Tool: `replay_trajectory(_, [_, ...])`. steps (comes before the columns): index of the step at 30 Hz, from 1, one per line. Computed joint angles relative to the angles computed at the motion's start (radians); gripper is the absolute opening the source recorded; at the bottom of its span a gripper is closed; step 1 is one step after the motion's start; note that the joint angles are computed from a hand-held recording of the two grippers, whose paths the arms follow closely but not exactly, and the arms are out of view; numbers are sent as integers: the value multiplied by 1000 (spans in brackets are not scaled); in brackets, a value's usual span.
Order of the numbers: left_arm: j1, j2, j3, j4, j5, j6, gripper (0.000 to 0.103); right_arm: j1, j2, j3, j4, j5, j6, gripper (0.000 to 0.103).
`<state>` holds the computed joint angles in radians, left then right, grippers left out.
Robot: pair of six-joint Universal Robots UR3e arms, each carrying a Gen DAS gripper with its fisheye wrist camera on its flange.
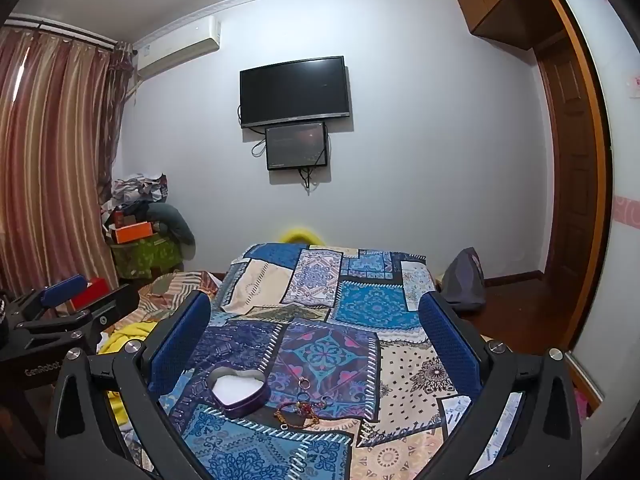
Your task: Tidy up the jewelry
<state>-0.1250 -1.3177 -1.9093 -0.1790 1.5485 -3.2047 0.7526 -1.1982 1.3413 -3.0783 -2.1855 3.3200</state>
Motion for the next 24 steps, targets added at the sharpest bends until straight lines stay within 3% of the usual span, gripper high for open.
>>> replay_trajectory(24, [26, 16, -23, -3, -14, -10, 103, -7, -18, 5, 20, 19, 18, 103])
